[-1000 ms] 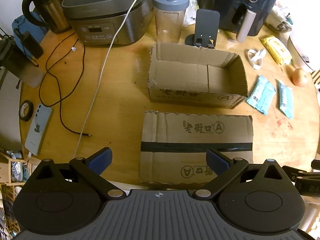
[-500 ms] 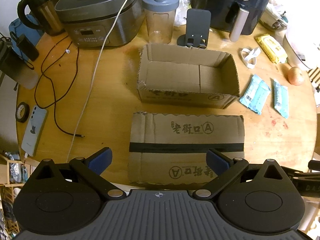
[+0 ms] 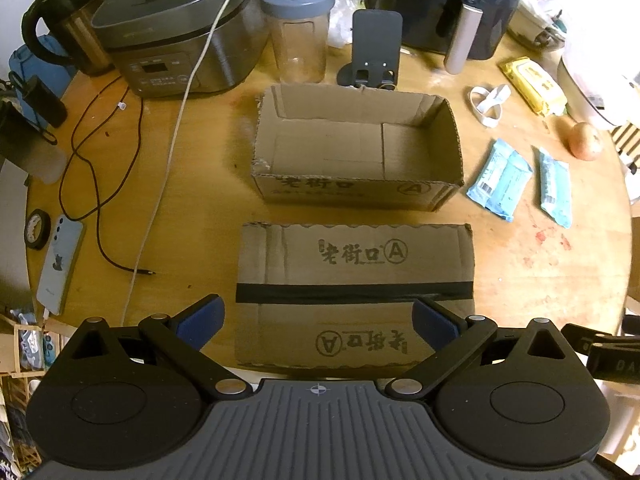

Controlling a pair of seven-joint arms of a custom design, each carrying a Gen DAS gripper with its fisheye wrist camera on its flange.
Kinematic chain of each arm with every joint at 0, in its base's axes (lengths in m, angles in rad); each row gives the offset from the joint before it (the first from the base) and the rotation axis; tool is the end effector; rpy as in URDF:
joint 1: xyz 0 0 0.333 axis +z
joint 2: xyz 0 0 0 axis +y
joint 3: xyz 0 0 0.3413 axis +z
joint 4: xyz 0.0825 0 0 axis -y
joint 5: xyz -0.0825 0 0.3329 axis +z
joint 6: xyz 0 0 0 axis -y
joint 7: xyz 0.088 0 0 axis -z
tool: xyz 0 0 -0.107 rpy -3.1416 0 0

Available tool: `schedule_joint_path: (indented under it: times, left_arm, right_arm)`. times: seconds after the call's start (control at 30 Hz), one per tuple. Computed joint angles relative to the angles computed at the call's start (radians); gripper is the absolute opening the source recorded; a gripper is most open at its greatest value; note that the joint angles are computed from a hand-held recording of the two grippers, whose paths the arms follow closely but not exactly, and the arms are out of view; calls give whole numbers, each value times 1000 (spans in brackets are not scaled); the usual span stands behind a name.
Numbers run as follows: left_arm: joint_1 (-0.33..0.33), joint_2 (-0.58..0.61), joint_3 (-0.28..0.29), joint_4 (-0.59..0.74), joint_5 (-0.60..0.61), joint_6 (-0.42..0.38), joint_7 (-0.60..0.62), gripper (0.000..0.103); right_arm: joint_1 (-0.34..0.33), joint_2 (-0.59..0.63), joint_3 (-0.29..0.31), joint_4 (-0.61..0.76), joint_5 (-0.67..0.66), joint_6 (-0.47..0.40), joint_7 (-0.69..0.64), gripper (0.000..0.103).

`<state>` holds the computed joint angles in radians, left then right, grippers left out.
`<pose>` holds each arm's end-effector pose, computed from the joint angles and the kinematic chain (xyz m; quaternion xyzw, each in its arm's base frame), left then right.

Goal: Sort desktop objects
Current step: 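Move the right tool across the table toward the two blue packets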

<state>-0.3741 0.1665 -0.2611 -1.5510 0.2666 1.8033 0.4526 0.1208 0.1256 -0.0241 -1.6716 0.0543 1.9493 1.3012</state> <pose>0.4838 -0.3128 0.5947 -0.8381 0.5325 -0.0554 0.1048 0.5676 0.0596 0.5746 -0.8169 0.5712 -0.0424 0.0676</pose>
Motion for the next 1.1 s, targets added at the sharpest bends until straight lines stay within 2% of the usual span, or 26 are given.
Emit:
schedule_joint_path:
  times: [1.1]
  left_arm:
    - [-80, 212, 15, 291, 21, -77, 112, 103]
  right_arm:
    - [-61, 45, -38, 46, -10, -11, 34, 103]
